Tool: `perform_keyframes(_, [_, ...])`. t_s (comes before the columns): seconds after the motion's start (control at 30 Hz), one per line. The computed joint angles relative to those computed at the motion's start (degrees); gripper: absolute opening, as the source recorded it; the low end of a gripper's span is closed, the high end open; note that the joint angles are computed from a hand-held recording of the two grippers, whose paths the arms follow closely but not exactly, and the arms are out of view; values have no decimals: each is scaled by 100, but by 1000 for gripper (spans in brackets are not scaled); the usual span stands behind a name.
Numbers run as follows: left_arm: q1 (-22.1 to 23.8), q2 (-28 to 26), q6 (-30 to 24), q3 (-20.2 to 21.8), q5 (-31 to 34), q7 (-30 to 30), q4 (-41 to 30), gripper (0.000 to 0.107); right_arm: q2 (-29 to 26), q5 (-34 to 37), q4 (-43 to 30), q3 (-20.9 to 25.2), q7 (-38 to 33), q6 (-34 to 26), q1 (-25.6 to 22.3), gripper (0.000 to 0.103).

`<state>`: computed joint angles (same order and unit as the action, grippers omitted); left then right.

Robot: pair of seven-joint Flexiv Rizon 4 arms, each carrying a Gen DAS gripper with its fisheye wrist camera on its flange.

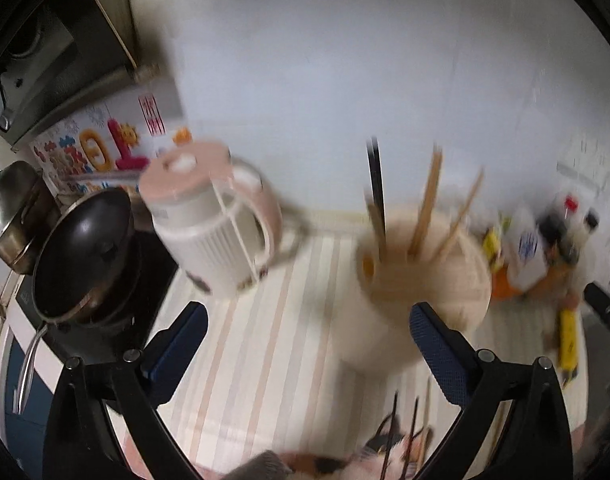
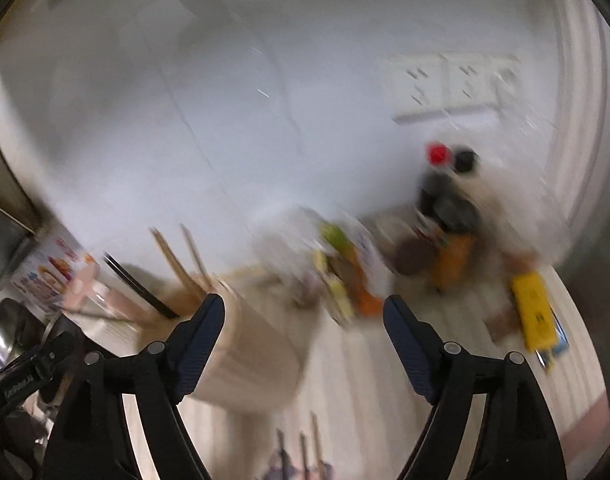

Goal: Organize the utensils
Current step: 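Open both tools to drop the wooden chopsticks into the holder, then grasp a black chopstick with the left tool while the right tool grasps a wooden chopstick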

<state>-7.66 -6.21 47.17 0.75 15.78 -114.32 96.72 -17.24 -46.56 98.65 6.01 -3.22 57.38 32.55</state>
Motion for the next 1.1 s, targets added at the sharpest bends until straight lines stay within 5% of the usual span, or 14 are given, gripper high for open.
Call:
perform_keyframes(0.23, [-219, -258, -318, -156, -249, 141, 510, 103, 213, 1084, 715, 368, -551, -346, -262, 76])
perform_keyframes(0.3, [-243, -423, -427, -204, -573, 278, 629, 102, 160, 1591, 837, 492, -875, -447, -345, 46])
perform_keyframes(0.37, [-241, -613, -539, -269, -1038, 524, 763, 102, 142, 1959, 1066, 541, -985, -317, -415, 39])
perform_keyframes(0.53, [-358, -1092, -683, -413, -1790, 949, 943, 73, 67, 2695, 1375, 636, -1247, -287, -506, 37])
perform_keyframes(0.6, [-441, -1258, -707, -448, -1910, 1040, 914, 70, 64, 3077, 1499, 713, -1435, -180, -587, 37])
perform_keyframes(0.67, [-532, -1378, -709, -443, -1919, 1102, 858, 55, 75, 3297, 1595, 727, -1489, -142, -604, 35])
perform_keyframes(0.7, [-601, -1464, -802, -423, -1830, 1086, 760, 38, 89, 3401, 1622, 732, -1484, -144, -611, 24])
perform_keyframes(0.83, [-821, -1560, -815, -298, -1440, 1003, 604, 8, 86, 3752, 1668, 781, -1679, -109, -658, 15])
perform_keyframes(1.1, [-738, -1380, -870, -85, -1180, 836, 720, 3, -356, 4591, 1080, 1012, -2645, -965, -694, 16])
